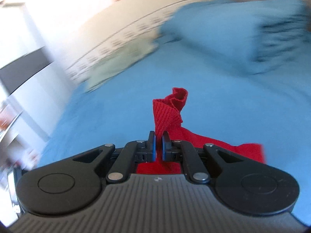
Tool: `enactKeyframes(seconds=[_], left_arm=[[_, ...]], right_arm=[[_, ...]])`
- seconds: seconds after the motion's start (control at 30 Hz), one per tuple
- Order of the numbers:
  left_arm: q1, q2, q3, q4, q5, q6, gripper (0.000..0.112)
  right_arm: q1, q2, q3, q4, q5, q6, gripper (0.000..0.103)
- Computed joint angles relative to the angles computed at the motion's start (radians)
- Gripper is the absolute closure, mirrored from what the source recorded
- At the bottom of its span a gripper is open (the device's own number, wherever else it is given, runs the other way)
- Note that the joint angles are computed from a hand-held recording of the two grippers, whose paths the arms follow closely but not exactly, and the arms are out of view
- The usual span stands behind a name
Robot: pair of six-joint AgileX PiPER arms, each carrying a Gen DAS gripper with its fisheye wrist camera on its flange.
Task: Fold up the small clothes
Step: 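Lift the sleeve with the right tool and lay it across the sweater body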
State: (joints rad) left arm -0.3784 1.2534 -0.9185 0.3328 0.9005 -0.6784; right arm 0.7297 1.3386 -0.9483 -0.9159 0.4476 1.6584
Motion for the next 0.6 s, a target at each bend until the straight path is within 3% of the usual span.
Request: enactKeyframes(seconds=[0.07, 0.17, 0.23, 0.37, 0.5, 0.6], left_arm=[[0.124, -0.083, 0.034, -0.007, 0.02, 0.104, 0.009], [0.391, -0.165, 0.076, -0.143, -0.013, 0.37, 0.009], [0.55, -0.193, 0.108, -0.216, -0.031, 0.525, 0.009], [0.742, -0.166, 0.139, -0.376, -0.041, 0.782, 0.009], [0.821, -0.143, 0.165, -0.491, -0.048, 0.928, 0.009], [0.846, -0.133, 0.179, -0.563, -0.058, 1.009, 0.009]], right_arm=[[0.077, 0.123, -0.092, -0.073, -0.062, 0.071, 0.081], [0.176, 0.305, -0.238, -0.136, -0.139, 0.113, 0.081], [0.23, 0.412, -0.326, -0.07, -0.173, 0.025, 0.081], [0.317, 0.587, -0.454, 0.141, -0.169, -0.255, 0.082], [0.385, 0.72, -0.542, 0.164, -0.1, -0.334, 0.082], [0.432, 0.767, -0.558, 0.104, -0.063, -0.298, 0.081]])
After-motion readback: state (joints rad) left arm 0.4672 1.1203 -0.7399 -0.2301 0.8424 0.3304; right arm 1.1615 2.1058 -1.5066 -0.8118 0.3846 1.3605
